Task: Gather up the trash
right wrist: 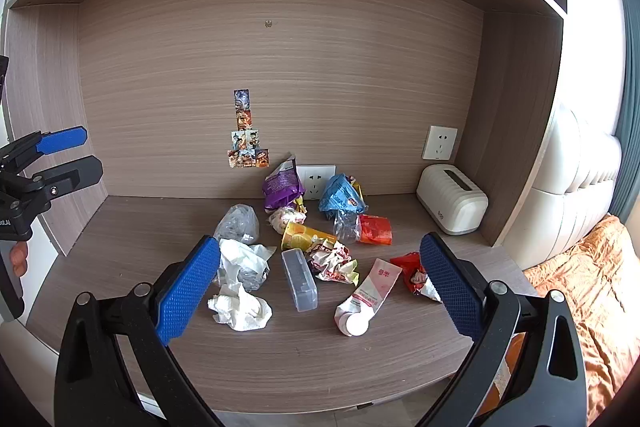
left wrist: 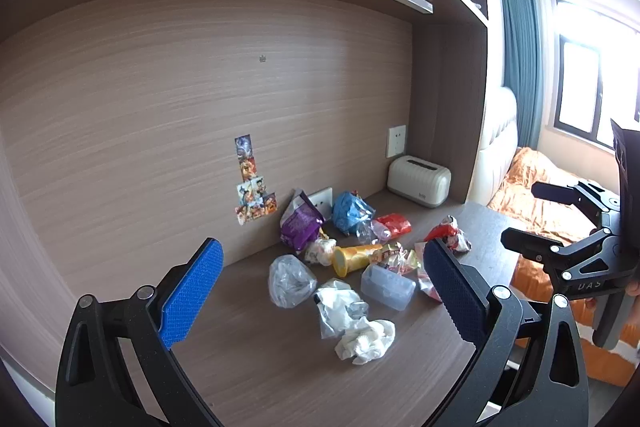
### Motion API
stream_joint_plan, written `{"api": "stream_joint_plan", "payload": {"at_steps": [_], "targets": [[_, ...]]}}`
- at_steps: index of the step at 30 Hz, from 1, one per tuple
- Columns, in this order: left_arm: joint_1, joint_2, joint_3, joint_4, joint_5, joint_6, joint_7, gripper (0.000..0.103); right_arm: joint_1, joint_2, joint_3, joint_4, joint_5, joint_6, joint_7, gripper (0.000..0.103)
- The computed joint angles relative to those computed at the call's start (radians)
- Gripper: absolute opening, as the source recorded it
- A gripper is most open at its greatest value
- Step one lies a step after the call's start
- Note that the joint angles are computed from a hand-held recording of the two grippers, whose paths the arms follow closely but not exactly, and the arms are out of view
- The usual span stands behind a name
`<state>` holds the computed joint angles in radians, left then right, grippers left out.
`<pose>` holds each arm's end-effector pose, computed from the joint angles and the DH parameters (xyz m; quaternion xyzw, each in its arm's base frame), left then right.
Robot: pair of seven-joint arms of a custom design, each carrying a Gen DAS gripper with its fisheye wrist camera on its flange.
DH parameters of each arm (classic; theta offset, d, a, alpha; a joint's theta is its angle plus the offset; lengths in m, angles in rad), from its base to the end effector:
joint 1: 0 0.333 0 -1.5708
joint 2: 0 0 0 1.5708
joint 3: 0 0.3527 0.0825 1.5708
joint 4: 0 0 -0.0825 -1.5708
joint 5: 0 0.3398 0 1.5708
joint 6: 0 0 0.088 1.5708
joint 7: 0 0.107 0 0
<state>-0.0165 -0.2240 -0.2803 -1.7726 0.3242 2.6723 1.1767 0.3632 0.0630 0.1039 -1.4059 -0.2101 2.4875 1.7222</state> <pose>0.4474 -0.1743 0.8112 -0.5520 0.6314 -0.3990 0.3707 0.5111 0.2552 0.8153 -0.7264 0.4777 -0.3055 0.3883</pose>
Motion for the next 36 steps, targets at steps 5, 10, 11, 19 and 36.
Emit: {"api": "stream_joint_plan", "payload": {"at_steps": [5, 10, 11, 19, 36], "targets": [[-0.004, 0.003, 0.005, 0.002, -0.011, -0.004, 0.005, 0.099, 0.001, 0.004, 0.001, 0.006, -0.003, -0.004, 0.005, 0.100], [-0.008, 0.008, 0.008, 0.007, -0.018, -0.007, 0.012, 0.099, 0.001, 0.006, 0.001, 0.009, 0.002, -0.008, 0.002, 0.100], [-0.009, 0.009, 0.009, 0.009, -0.020, -0.009, 0.014, 0.099, 0.000, 0.010, 0.000, 0.015, 0.004, -0.012, 0.001, 0.100], [-0.013, 0.018, 0.010, 0.019, -0.014, -0.018, 0.012, 0.099, -0.001, 0.017, -0.001, 0.021, 0.011, -0.006, 0.002, 0.100], [-0.026, 0.048, 0.020, 0.038, -0.001, -0.033, 0.017, 0.099, 0.004, 0.034, -0.002, 0.014, -0.017, 0.033, -0.010, 0.100]]}}
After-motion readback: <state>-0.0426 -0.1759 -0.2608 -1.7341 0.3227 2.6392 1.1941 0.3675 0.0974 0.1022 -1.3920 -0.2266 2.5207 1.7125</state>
